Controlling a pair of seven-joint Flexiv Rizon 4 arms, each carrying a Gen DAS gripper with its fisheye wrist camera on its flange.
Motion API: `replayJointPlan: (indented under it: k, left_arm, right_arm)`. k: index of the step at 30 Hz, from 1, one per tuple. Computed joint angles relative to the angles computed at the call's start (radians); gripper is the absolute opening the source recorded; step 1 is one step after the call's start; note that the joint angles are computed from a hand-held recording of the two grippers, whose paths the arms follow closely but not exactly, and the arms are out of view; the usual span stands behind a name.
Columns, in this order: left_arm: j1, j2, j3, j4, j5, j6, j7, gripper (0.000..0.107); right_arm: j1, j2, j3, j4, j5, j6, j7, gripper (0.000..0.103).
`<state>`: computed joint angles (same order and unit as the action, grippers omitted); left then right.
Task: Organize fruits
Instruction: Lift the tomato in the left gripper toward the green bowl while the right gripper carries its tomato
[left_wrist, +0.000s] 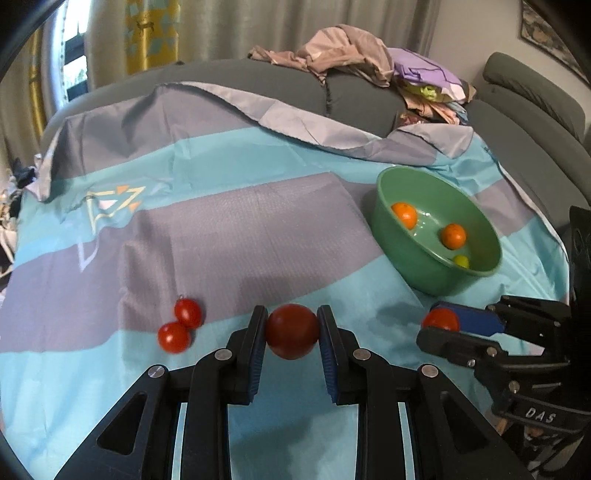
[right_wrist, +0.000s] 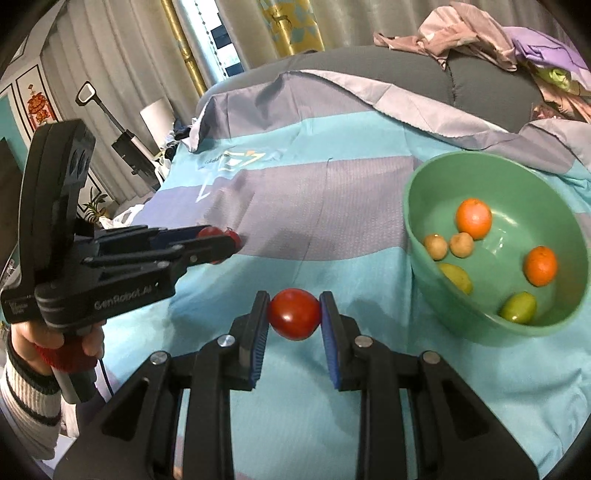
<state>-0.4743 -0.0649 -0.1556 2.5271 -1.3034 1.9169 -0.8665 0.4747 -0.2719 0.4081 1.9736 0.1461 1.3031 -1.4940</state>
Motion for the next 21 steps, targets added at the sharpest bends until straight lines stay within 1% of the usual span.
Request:
replayJointPlan:
  k: [4, 7, 10, 12, 15, 21]
  left_arm:
    - [-0.041, 0.026, -0.037, 0.016, -0.093, 0.066, 0.030, 0.027]
    - [-0.063, 0.043, -0.053, 0.030, -0.121, 0.104, 0.028, 0.027]
    - [-0.081, 0.061, -0.059, 0.044, -0.121, 0.123, 0.010, 0.027]
    - [-0.101, 0.066, -0.075, 0.046, -0.157, 0.155, 0.020, 0.027]
    - [-0.125, 0.072, -0.081, 0.051, -0.174, 0.184, 0.012, 0.027]
    - [-0.157, 0.085, -0.083, 0.065, -0.187, 0.207, -0.015, 0.027]
  right_arm:
    - [-0.006, 0.034, 0.011, 0.021, 0.018, 0.007, -0.015, 0.028]
    - [-0.005, 0.062, 0.013, 0.036, 0.034, 0.011, -0.028, 0.028]
    - [-0.003, 0.089, 0.014, 0.051, 0.055, 0.017, -0.042, 0.028]
    - [0.000, 0.102, 0.012, 0.057, 0.068, 0.015, -0.051, 0.028]
    - [0.007, 0.123, 0.008, 0.069, 0.087, 0.014, -0.066, 0.028]
    - [0.023, 0.150, -0.003, 0.083, 0.112, 0.018, -0.084, 0.028]
